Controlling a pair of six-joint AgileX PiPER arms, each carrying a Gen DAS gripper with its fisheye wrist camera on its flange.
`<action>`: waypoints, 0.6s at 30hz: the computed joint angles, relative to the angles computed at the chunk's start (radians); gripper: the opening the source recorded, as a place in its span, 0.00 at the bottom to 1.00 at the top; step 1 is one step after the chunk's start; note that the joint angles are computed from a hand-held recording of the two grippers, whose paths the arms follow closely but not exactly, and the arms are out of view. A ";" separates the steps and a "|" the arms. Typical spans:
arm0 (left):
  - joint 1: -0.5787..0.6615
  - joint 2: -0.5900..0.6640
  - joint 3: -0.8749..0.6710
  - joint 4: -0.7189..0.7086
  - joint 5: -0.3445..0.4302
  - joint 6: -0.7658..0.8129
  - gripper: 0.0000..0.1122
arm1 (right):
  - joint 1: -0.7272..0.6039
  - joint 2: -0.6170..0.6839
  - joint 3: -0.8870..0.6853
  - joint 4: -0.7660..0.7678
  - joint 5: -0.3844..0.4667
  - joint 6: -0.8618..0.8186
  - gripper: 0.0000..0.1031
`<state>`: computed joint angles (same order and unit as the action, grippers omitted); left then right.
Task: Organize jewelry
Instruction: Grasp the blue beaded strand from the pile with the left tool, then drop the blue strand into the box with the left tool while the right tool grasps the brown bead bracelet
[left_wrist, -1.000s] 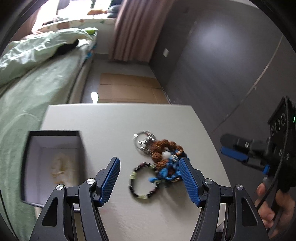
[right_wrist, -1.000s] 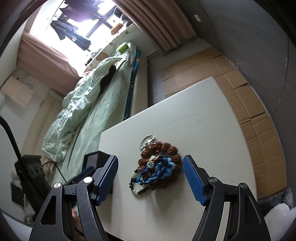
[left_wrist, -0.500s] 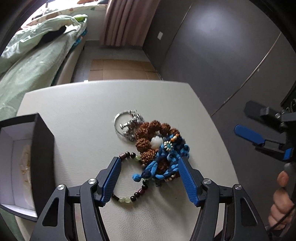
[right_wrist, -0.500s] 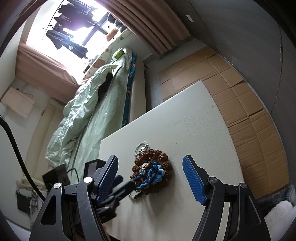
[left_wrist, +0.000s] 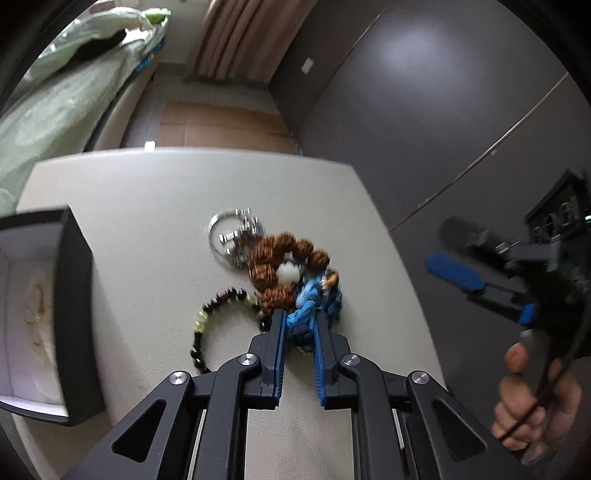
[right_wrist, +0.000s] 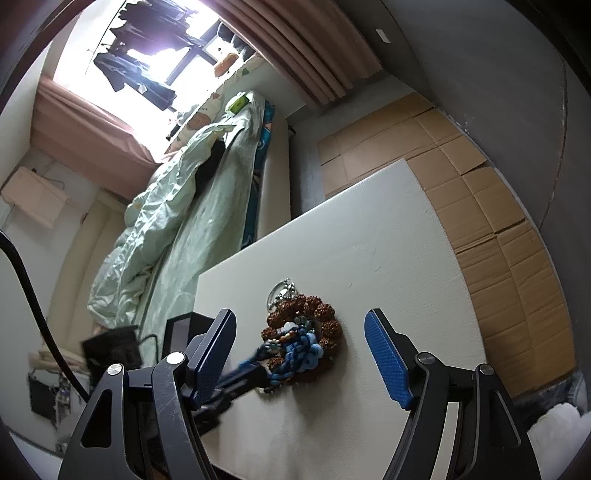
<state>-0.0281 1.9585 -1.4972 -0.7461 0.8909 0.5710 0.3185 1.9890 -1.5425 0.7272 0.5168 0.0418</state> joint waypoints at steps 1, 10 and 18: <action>0.008 -0.010 0.012 -0.023 -0.004 0.020 0.12 | 0.003 0.006 -0.008 -0.011 0.003 0.009 0.70; 0.065 -0.037 0.000 -0.108 -0.010 0.066 0.12 | 0.040 0.091 -0.122 -0.186 0.061 0.158 0.70; 0.139 -0.053 0.006 -0.158 -0.001 0.104 0.12 | 0.077 0.217 -0.304 -0.384 0.193 0.311 0.56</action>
<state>0.1108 1.9052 -1.4909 -0.9042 0.8902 0.6747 0.3953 2.2055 -1.8469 0.3432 0.7094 0.3528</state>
